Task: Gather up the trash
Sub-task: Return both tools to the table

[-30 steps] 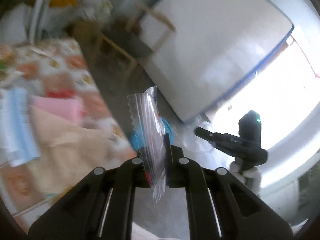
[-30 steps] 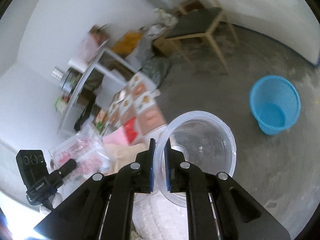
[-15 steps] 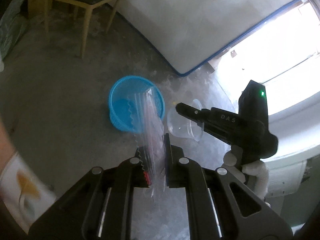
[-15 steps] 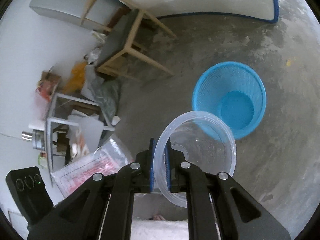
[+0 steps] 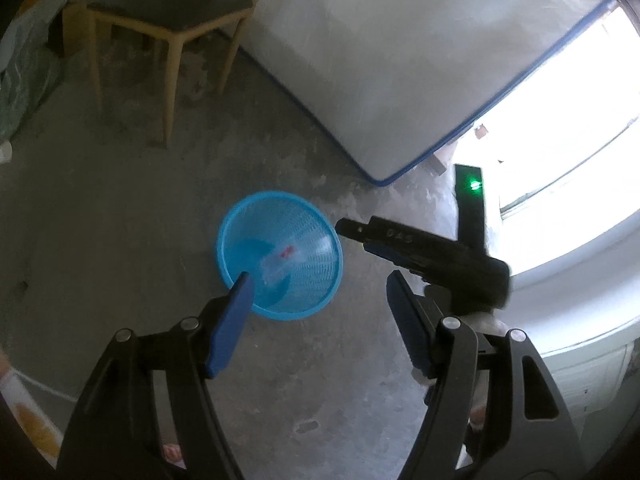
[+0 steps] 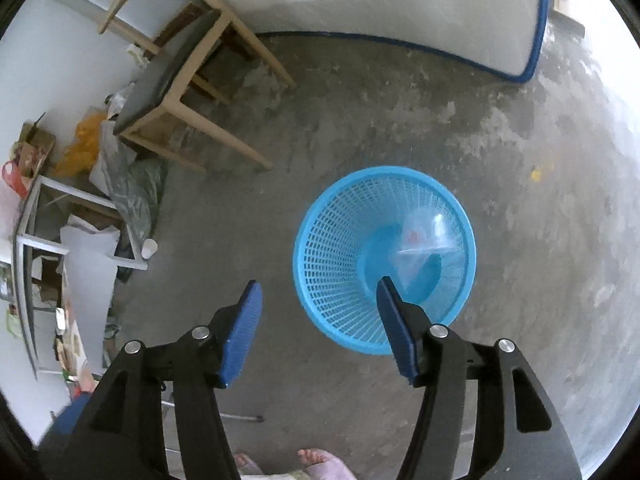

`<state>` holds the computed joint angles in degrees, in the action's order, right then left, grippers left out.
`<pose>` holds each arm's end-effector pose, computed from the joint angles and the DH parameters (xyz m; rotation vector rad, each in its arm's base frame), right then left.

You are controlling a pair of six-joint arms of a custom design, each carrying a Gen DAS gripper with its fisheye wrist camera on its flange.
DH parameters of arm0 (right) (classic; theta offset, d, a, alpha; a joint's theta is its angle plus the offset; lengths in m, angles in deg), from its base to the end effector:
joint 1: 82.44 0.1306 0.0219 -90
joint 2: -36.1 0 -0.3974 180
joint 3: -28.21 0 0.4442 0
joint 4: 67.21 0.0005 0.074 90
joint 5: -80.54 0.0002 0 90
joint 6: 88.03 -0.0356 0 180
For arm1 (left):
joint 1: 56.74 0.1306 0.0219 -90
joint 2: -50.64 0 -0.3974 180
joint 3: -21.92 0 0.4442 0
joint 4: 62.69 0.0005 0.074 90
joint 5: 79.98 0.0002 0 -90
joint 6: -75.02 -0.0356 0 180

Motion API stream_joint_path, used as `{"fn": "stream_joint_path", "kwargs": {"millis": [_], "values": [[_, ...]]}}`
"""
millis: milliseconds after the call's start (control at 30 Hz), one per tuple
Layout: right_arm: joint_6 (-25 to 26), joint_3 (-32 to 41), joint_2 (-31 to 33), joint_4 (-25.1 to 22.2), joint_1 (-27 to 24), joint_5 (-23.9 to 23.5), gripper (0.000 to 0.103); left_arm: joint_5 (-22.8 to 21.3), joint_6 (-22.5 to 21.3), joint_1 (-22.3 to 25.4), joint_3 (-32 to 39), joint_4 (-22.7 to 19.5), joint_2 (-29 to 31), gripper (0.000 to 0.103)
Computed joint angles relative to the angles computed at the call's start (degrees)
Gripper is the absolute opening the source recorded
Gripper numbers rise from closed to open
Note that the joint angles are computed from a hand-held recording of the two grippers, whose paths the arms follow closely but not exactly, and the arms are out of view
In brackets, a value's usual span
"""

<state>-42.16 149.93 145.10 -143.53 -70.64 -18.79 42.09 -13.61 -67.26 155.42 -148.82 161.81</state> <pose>0.6185 0.1346 0.5063 0.7193 2.6717 0.5036 0.6081 -0.1327 0.5764 0.3855 2.6101 -0.8160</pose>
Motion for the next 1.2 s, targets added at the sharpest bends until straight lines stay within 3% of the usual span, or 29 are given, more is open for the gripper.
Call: {"fn": "stream_joint_path", "kwargs": {"millis": [200, 367, 433, 533, 700, 833, 1000, 1200], "values": [[-1.4, -3.3, -3.6, 2.9, 0.3, 0.4, 0.060, 2.5, -1.3, 3.4, 0.7, -0.1, -4.3, 0.065], [0.1, -8.3, -10.5, 7.6, 3.2, 2.3, 0.060, 4.9, -4.9, 10.0, -3.1, 4.2, -12.5, 0.079], [2.2, -10.6, -14.2, 9.3, 6.0, 5.4, 0.062, 6.6, -7.4, 13.6, -6.4, 5.6, -16.8, 0.084], [4.1, -13.0, -19.1, 10.3, 11.6, 12.3, 0.076, 9.0, -10.5, 20.0, -11.7, 6.3, -22.8, 0.084], [5.2, -11.4, -21.6, 7.3, 21.7, 23.5, 0.095, 9.8, -15.2, 32.7, -19.3, 6.8, -30.4, 0.084], [3.7, -8.3, -20.6, 6.0, 29.1, 30.1, 0.096, 11.3, -18.1, 42.3, -21.6, 5.9, -33.1, 0.084], [2.7, -2.4, -16.3, 5.5, 34.3, 29.5, 0.096, 14.1, -20.9, 51.1, -25.0, 4.5, -34.8, 0.084], [0.7, 3.9, -10.6, 7.0, 37.3, 21.0, 0.096, 16.6, -24.6, 57.5, -29.5, 2.3, -36.6, 0.085]]}}
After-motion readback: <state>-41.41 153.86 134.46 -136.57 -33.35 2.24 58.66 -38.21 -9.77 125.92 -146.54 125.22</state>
